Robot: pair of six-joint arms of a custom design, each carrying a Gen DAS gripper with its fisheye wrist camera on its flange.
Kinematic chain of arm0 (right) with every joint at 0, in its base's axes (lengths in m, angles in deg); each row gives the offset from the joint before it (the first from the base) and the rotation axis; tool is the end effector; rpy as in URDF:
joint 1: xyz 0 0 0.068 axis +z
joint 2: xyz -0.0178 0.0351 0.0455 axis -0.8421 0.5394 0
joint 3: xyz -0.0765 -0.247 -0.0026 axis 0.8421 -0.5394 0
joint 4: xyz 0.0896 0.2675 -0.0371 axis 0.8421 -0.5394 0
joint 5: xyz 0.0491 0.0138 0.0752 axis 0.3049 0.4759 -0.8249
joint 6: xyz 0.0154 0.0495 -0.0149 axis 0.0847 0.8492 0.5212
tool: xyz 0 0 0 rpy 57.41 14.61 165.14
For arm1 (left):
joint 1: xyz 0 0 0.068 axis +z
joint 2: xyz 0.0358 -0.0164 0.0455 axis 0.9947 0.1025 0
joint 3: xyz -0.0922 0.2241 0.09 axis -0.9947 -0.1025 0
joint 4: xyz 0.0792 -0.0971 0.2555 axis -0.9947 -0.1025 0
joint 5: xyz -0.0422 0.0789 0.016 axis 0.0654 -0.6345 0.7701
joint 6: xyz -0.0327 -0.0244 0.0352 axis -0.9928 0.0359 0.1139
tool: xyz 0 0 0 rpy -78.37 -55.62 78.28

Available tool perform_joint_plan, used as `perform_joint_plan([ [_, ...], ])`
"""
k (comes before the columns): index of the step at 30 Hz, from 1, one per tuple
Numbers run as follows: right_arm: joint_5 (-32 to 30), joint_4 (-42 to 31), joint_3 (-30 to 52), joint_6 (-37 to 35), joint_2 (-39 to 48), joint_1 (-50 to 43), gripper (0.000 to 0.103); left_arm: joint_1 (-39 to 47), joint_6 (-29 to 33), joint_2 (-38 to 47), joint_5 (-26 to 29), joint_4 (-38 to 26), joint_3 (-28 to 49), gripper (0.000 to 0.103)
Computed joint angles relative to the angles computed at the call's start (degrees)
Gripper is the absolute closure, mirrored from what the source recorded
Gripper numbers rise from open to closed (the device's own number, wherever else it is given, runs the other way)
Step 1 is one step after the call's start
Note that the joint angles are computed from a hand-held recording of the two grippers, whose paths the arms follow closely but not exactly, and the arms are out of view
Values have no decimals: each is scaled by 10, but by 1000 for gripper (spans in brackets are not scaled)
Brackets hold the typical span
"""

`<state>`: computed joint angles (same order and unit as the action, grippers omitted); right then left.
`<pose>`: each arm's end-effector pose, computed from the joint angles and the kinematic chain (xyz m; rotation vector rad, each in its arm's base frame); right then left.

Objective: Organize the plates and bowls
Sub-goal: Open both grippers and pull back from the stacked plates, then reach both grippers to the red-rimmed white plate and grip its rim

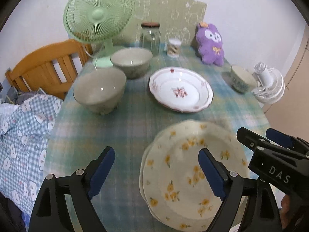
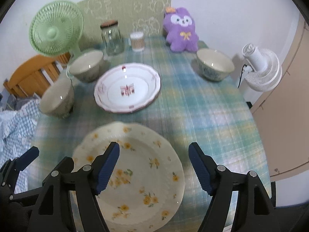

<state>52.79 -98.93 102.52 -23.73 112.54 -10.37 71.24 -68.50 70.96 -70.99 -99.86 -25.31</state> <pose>0.2885 0.2832 0.1596 0.4690 2.5177 -0.1032 0.3237 -0.0794 0.1403 0.4438 2.5073 -0.2507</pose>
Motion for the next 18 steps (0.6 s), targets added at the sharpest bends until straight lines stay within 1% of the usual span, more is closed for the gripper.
perform_joint_plan([
  [3, 28, -20, 22, -5, -4, 1, 26, 4, -6, 0, 14, -14, 24, 13],
  [5, 30, -16, 25, -16, -11, -4, 26, 2, -5, 1, 14, -18, 37, 13],
  [11, 19, 18, 22, -70, -26, -34, 26, -19, -16, 19, -10, -16, 78, 13],
  [18, -20, 69, 24, -164, -18, -93, 26, -51, -56, 88, -49, -14, 154, 14],
])
